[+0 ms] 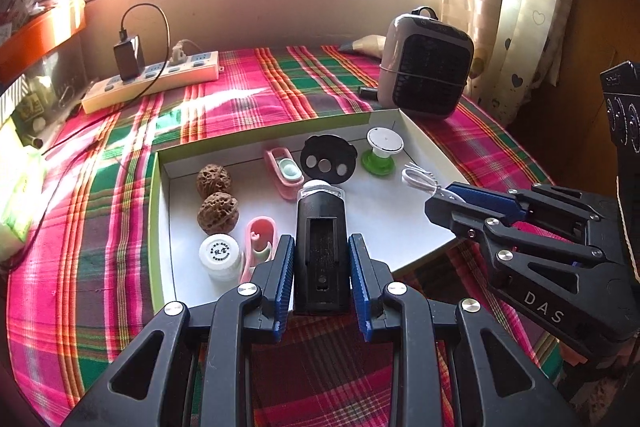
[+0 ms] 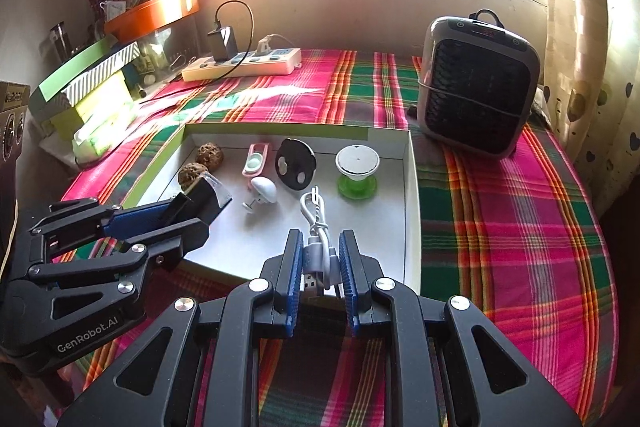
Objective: Organize objects
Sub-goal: 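Carry the black device and white cable over the box with both grippers, then lower the black device and white cable into the box and open both grippers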
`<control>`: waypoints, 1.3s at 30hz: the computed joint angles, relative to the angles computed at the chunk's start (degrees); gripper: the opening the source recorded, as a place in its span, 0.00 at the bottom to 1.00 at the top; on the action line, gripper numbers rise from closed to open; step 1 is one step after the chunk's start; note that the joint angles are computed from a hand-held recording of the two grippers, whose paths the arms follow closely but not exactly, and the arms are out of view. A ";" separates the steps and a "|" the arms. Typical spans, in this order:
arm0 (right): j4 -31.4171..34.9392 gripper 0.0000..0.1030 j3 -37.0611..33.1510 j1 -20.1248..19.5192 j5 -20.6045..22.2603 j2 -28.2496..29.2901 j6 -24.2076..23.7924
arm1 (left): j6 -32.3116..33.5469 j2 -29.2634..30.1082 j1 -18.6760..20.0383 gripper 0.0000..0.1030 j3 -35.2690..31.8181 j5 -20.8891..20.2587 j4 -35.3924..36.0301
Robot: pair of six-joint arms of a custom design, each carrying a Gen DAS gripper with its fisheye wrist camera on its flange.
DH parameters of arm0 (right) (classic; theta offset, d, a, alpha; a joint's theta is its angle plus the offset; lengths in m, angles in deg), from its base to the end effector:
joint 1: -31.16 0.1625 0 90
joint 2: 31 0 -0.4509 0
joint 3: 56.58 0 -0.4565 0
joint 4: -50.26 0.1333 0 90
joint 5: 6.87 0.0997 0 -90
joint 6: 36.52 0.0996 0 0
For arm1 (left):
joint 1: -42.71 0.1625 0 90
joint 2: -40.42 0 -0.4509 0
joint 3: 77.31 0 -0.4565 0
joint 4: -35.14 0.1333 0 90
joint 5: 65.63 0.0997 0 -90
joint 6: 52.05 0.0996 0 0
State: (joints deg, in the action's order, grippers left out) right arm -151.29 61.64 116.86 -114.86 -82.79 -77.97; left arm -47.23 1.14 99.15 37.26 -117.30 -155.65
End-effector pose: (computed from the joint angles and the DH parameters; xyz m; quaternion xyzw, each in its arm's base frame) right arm 0.0573 -0.6049 0.1022 0.2337 -0.8837 0.2930 0.2803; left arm -0.1628 -0.5983 -0.0212 0.2344 0.8939 -0.2814 0.2584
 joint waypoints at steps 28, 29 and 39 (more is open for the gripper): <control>6.99 0.19 -5.44 -0.34 -2.93 2.93 -0.40 | -1.36 2.54 1.76 0.24 -4.24 -0.63 5.09; 6.96 0.19 -5.43 -0.40 -2.93 2.96 -0.40 | -1.48 2.58 1.80 0.24 -4.29 -0.67 5.16; 7.44 0.19 -5.85 -0.50 -3.42 3.42 -0.32 | -1.39 2.51 1.77 0.24 -4.53 -0.54 5.74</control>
